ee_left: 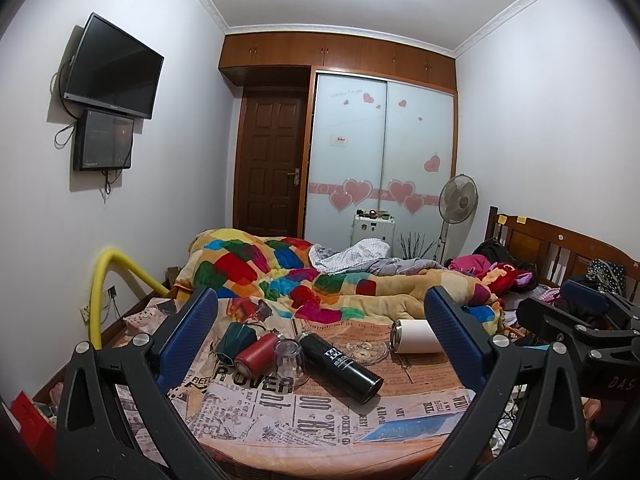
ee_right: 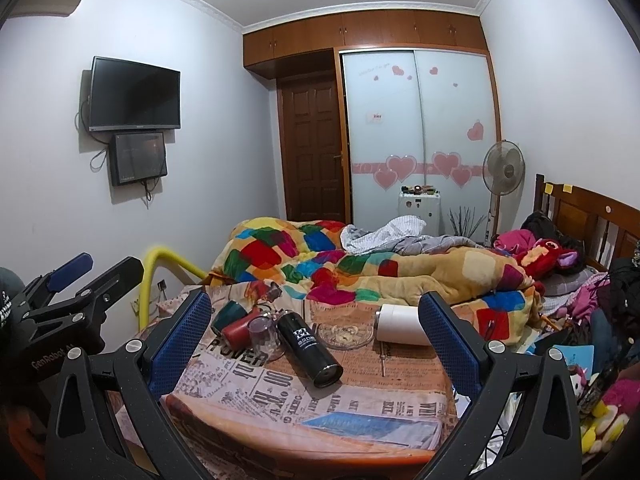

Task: Flip cup upright
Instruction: 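Move the right gripper to the black thermos bottle and close around it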

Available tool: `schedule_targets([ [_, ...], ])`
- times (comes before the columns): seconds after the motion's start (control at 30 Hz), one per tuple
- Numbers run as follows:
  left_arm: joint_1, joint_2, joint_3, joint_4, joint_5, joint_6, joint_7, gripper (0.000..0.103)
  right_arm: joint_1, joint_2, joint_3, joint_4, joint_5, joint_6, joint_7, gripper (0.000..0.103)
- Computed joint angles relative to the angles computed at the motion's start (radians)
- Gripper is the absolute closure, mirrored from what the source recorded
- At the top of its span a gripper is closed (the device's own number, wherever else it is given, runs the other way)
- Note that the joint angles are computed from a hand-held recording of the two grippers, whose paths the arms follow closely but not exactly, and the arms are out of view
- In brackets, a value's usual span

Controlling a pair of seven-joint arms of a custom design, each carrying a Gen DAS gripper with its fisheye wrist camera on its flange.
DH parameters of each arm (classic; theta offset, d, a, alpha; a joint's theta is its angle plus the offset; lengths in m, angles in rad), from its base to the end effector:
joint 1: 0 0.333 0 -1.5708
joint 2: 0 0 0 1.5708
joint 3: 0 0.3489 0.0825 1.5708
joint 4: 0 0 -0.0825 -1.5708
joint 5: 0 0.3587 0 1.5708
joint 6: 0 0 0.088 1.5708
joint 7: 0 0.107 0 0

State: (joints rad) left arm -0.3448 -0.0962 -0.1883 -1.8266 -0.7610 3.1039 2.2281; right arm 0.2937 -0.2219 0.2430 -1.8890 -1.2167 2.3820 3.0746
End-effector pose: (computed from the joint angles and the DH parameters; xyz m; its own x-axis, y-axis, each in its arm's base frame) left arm 0.4866 -0.2282 0.7552 -0.5107 -0.8552 0.0883 -0.2064 0.0223 -0.9782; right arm 0.4327 0.2671 0.7192 -0.2480 -0.9655 -0.0794 -0.2503 0.1430 -0.9575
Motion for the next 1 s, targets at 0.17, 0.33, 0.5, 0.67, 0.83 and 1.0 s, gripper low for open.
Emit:
schedule_targets([
  [0.17,0.049,0.053,-0.016,0.027,0.117,-0.025,-0.132,0.0,-0.005,0.033,-0.034,0.01,0.06,0.053,-0.055,0.0],
  [0.33,0.104,0.136,-0.009,0.052,0.479,-0.053,-0.469,0.0,-0.008,0.116,-0.087,0.046,0.195,0.119,-0.194,0.0],
  [0.5,0.106,0.23,0.04,0.109,0.679,-0.139,-0.642,0.0,-0.006,0.235,-0.142,0.114,0.417,0.155,-0.427,0.0],
  [0.67,0.115,0.32,0.062,0.168,0.739,-0.213,-0.695,0.0,-0.017,0.386,-0.17,0.24,0.697,0.138,-0.726,0.0],
  [0.83,0.148,0.385,0.043,0.204,0.693,-0.273,-0.666,0.0,-0.032,0.565,-0.172,0.445,0.912,0.018,-0.99,0.001],
  [1.0,0.149,0.431,0.046,0.231,0.677,-0.315,-0.66,0.0,-0.041,0.727,-0.181,0.667,1.034,-0.147,-1.135,0.004],
])
